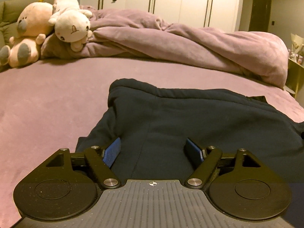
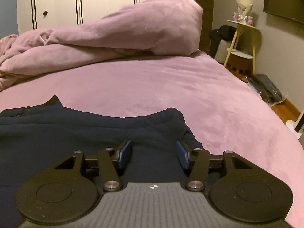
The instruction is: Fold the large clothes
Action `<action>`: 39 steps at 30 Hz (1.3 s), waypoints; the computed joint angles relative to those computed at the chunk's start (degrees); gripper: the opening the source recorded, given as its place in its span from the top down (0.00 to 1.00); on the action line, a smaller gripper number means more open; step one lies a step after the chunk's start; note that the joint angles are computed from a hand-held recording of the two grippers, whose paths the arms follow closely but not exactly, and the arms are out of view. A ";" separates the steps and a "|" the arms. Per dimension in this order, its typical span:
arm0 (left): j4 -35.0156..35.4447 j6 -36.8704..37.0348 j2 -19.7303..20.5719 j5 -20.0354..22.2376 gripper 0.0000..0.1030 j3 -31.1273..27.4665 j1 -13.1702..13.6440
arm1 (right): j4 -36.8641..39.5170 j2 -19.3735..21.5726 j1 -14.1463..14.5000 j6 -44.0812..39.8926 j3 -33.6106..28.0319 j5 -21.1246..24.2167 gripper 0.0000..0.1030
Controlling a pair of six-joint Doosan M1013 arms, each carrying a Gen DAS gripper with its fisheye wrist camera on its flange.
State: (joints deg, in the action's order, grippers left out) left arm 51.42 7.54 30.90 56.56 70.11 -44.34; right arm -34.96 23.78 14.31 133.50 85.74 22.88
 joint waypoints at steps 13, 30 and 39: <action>-3.97 -4.36 -11.27 2.97 0.14 11.82 -5.82 | -6.73 -19.35 3.79 9.40 22.40 -2.30 0.65; -10.20 -27.57 -19.92 -18.46 0.11 24.50 -4.13 | 11.07 -23.99 4.92 -4.10 23.42 -2.11 0.70; -11.85 -36.82 -19.09 -27.30 0.13 26.05 -0.25 | 10.32 -20.79 8.60 -4.81 21.15 -10.08 0.70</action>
